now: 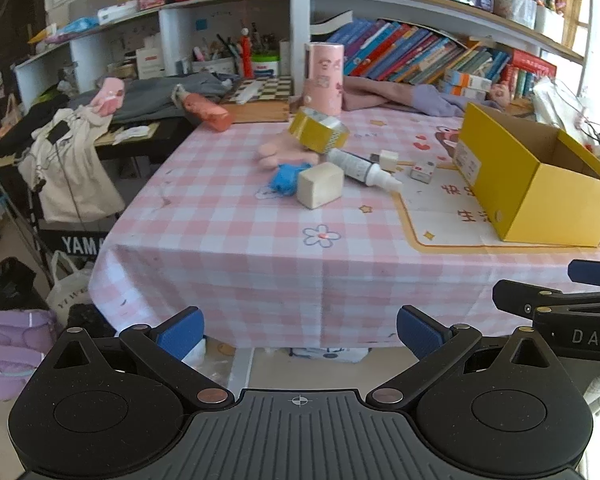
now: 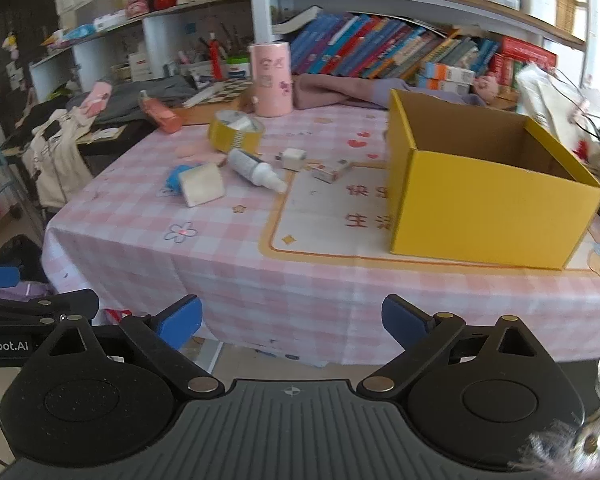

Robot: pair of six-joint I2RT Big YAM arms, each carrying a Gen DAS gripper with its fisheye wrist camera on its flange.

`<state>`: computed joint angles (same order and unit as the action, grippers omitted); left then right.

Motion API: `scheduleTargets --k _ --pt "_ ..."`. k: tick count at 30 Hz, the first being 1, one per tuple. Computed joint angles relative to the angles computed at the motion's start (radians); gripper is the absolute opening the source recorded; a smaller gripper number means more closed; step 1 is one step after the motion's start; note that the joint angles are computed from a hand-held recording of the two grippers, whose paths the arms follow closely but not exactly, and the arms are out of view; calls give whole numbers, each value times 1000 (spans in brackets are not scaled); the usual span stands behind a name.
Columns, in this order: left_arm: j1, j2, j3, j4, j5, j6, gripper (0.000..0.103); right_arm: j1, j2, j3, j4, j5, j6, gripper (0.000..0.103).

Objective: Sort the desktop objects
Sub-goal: 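Move both tools toward the cluttered objects beside the yellow box, then grasp the white sponge block with the left tool while the right tool grasps the white spray bottle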

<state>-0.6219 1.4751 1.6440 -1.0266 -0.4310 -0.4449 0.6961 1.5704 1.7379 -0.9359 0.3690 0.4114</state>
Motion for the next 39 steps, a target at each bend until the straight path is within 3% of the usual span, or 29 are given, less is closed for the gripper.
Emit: scheduleTargets --k 11,22,39 --pt "32 11 8 2 -28 -32 103 -10 85 92 21 -98 -108 81" --pt "67 68 58 18 11 19 103 -38 154 165 27 -154 -147 56" --pt "122 178 180 31 102 76 102 -83 286 352 -58 -211 -191 50"
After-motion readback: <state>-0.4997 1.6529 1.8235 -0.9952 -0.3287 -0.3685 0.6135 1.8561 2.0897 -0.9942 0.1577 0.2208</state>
